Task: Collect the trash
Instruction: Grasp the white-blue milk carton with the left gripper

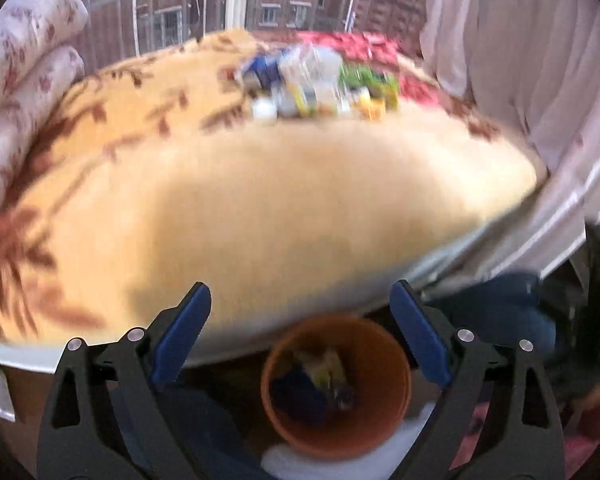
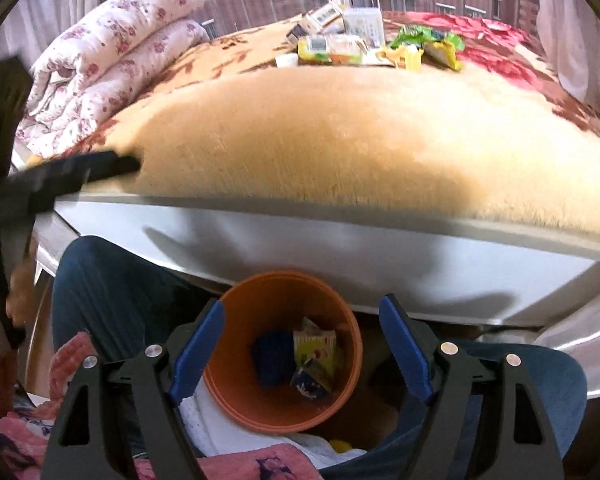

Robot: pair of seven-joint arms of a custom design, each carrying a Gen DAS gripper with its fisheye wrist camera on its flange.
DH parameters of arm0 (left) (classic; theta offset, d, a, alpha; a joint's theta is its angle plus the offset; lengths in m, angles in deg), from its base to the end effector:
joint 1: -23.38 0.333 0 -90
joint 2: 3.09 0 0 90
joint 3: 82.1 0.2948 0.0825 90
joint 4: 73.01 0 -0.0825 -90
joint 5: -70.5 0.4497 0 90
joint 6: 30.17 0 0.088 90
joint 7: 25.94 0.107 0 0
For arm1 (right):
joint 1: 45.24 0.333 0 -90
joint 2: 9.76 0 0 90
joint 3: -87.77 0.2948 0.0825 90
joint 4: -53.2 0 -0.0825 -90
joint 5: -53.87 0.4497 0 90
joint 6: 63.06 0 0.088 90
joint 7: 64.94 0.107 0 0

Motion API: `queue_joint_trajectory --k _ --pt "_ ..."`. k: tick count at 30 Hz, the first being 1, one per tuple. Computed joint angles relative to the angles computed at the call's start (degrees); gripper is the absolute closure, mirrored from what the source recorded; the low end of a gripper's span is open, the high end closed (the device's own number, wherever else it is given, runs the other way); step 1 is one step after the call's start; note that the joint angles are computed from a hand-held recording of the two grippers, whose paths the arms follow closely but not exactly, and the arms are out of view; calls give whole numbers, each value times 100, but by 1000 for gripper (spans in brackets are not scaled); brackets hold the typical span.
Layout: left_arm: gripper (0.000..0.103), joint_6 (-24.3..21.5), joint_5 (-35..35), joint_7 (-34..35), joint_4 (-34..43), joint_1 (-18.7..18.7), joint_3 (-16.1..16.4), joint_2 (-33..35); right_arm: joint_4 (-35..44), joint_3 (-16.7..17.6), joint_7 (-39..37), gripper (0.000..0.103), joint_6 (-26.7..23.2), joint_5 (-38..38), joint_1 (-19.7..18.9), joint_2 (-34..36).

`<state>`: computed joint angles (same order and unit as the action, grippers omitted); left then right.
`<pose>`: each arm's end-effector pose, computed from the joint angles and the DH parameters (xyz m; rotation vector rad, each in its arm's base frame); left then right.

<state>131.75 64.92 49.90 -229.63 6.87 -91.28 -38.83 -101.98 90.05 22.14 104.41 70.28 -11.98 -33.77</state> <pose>0.4186 -0.1912 0.4346 -1.7671 2.0025 -0.8768 0.4022 0.2641 0.3660 -2.1061 1.3756 -0.2433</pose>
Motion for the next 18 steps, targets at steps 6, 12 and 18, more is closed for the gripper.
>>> queue_joint_trajectory --k 6,12,18 --pt "14 575 -90 229 1185 113 149 1316 8 -148 -191 25 61 152 119 27" --pt "14 539 -609 659 2806 170 242 2916 16 -241 -372 25 113 414 211 82" --pt "14 -166 -1918 923 4518 600 14 4283 78 -525 -795 25 96 907 461 174"
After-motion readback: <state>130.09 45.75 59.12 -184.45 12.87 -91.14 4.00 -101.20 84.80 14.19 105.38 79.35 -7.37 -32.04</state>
